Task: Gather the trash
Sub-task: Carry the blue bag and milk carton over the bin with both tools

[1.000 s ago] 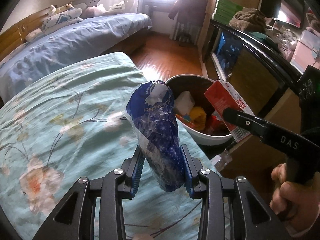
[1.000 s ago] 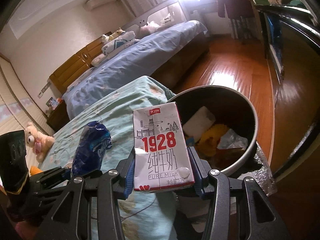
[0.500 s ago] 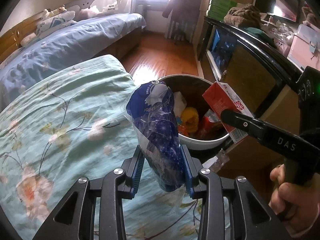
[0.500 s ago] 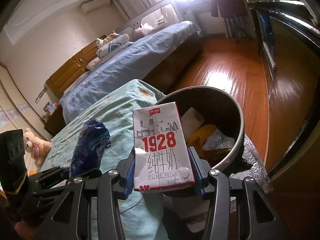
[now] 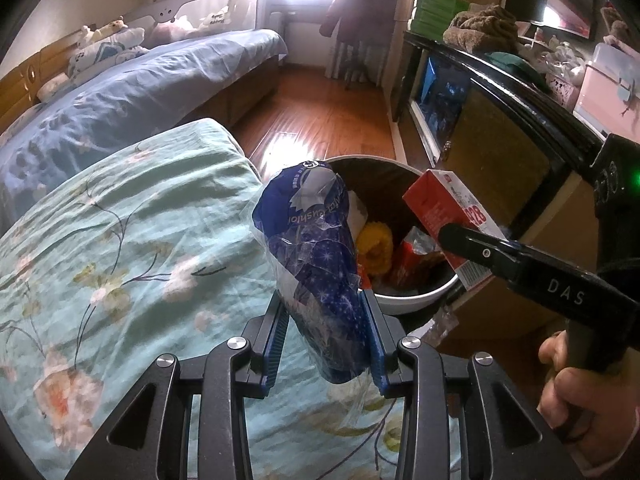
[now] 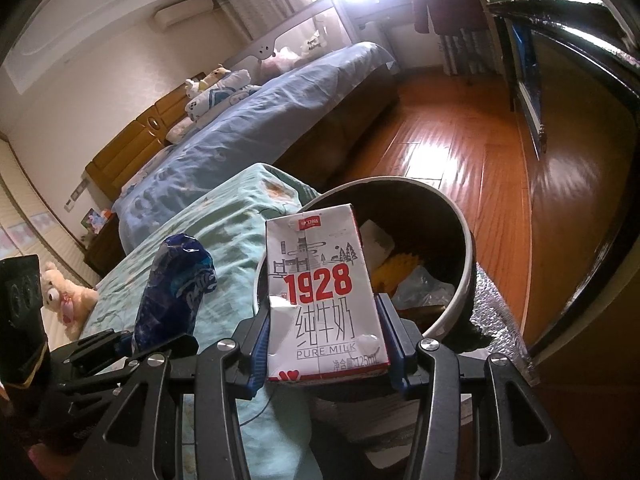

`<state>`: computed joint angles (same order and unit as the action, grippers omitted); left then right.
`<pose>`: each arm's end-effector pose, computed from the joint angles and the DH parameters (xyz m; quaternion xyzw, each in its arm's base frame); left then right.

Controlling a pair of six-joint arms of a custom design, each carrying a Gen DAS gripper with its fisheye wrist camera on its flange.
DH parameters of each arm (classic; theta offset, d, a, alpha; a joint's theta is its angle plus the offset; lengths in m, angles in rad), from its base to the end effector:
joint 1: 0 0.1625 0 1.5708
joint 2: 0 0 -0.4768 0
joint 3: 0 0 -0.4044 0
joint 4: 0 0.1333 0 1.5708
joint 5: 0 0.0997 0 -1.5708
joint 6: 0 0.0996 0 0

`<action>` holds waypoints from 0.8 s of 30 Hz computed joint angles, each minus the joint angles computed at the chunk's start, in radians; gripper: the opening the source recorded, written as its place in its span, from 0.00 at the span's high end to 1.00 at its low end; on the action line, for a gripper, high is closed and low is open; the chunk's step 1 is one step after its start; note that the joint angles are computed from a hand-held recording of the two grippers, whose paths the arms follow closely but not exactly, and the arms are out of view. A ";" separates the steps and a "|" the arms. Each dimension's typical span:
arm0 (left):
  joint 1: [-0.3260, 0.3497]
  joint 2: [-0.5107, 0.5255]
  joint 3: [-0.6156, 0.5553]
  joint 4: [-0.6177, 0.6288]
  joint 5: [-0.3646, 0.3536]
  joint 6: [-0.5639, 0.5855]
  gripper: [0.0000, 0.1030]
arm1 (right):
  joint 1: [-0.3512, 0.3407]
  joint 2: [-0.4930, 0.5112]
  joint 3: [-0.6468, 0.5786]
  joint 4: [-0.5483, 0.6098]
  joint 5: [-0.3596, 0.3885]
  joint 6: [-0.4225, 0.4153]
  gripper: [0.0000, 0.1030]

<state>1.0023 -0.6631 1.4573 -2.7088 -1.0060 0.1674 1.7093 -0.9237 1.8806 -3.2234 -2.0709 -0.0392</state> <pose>-0.2634 -0.7590 0.1219 0.2959 0.9000 -0.2157 0.2363 0.1749 -0.6349 0.2092 -0.0032 -0.9148 0.3414 0.2160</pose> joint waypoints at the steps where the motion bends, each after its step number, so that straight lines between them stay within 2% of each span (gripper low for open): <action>1: -0.001 0.002 -0.002 0.001 0.001 0.001 0.66 | 0.000 0.000 -0.001 0.000 -0.001 0.000 0.53; 24: -0.003 0.065 -0.104 0.047 0.007 0.032 0.66 | -0.020 0.010 -0.051 0.031 -0.010 -0.012 0.53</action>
